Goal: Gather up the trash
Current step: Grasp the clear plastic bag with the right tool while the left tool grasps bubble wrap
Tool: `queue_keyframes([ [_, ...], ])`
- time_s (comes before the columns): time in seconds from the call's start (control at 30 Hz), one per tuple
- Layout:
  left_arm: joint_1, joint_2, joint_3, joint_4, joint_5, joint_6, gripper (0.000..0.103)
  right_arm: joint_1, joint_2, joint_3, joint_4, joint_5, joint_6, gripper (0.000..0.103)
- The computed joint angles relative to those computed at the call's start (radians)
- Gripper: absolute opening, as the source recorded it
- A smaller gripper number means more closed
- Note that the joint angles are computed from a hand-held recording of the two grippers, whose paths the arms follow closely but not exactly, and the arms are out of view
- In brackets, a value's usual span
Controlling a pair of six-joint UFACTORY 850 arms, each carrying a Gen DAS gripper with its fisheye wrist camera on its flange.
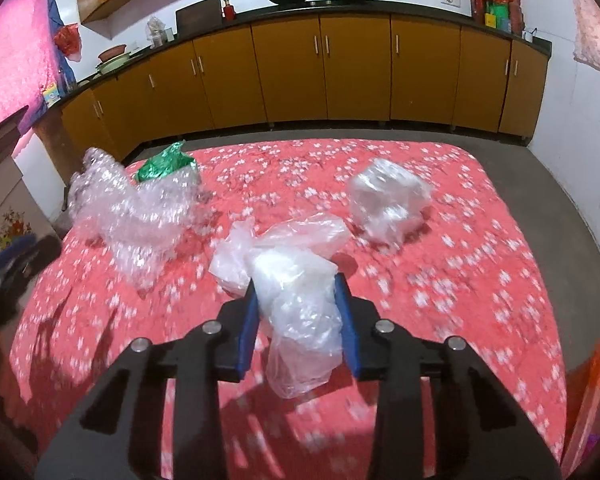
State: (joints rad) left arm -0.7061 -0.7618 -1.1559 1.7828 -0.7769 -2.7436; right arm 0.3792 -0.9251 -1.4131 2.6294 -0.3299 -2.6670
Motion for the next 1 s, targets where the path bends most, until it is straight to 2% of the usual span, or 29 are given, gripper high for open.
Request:
queue_keyframes([
  [0.17, 0.025, -0.043, -0.089, -0.030, 0.046, 0.022, 0.083, -0.042, 0.061, 0.116, 0.037, -0.059, -0.030, 0.035],
  [0.4, 0.057, -0.133, -0.259, -0.229, 0.064, 0.249, 0.082, -0.089, 0.115, 0.205, 0.045, -0.101, -0.023, 0.035],
  [0.43, 0.061, -0.140, -0.272, -0.249, 0.068, 0.269, 0.079, -0.092, 0.118, 0.211, 0.045, -0.103, -0.024, 0.035],
  [0.5, 0.072, -0.148, -0.289, -0.273, 0.095, 0.297, 0.066, -0.097, 0.128, 0.228, 0.053, -0.112, -0.039, 0.035],
  [0.57, 0.079, -0.154, -0.299, -0.298, 0.120, 0.321, 0.042, -0.097, 0.135, 0.243, 0.081, -0.120, -0.079, 0.035],
  [0.6, 0.084, -0.154, -0.296, -0.298, 0.138, 0.319, 0.037, -0.095, 0.139, 0.248, 0.097, -0.122, -0.099, 0.035],
  [0.67, 0.083, -0.146, -0.279, -0.283, 0.148, 0.306, 0.018, -0.093, 0.144, 0.256, 0.106, -0.127, -0.109, 0.035],
  [0.77, 0.071, -0.125, -0.233, -0.230, 0.157, 0.251, 0.011, -0.096, 0.153, 0.270, 0.105, -0.135, -0.104, 0.035],
  [1.0, 0.008, -0.056, -0.097, -0.119, 0.145, 0.131, 0.008, -0.102, 0.195, 0.331, 0.130, -0.161, -0.119, 0.035],
])
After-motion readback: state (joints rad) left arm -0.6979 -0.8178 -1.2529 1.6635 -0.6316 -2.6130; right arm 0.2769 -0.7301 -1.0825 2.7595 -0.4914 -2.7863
